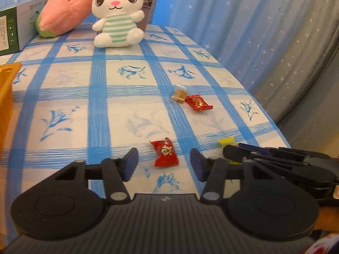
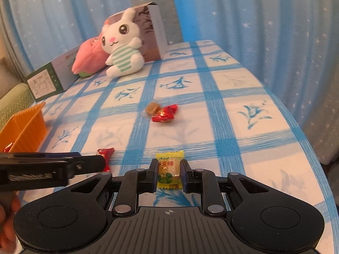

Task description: Organize snacks

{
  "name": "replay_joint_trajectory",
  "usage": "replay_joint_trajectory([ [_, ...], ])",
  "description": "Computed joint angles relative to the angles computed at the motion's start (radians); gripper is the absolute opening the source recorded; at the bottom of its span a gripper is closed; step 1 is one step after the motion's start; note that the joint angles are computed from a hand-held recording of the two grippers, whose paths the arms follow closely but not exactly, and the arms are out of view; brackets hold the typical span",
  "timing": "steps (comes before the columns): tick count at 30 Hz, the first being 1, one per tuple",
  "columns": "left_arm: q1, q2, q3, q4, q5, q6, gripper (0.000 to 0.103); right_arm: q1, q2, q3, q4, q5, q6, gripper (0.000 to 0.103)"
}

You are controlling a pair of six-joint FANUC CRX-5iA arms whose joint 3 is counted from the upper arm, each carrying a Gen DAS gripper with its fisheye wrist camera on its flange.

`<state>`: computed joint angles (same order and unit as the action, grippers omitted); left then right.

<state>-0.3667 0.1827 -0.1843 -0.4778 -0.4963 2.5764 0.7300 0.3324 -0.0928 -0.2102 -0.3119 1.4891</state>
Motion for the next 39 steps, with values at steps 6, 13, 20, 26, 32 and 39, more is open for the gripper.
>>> replay_joint_trajectory([
  [6,-0.064,0.061,0.083,-0.149,-0.084,0.087,0.026,0.004,-0.013,-0.026,0.021,0.021,-0.032,0.022],
  [13,-0.102,0.071,0.106,-0.217,-0.144,0.080,0.017,0.012,-0.024,-0.051,0.072,0.037,-0.101,0.022],
  [20,-0.108,-0.011,0.061,-0.197,-0.179,0.087,0.016,0.028,-0.071,-0.090,0.146,0.040,-0.186,0.022],
  [26,-0.118,-0.111,0.025,-0.167,-0.225,0.090,0.016,0.055,-0.134,-0.107,0.202,0.007,-0.233,0.022],
  [32,-0.133,-0.216,-0.008,-0.129,-0.278,0.078,0.016,0.091,-0.212,-0.120,0.241,-0.050,-0.263,0.022],
  [39,-0.193,-0.332,-0.041,-0.146,-0.358,0.115,0.016,0.159,-0.325,-0.195,0.364,-0.059,-0.395,0.022],
])
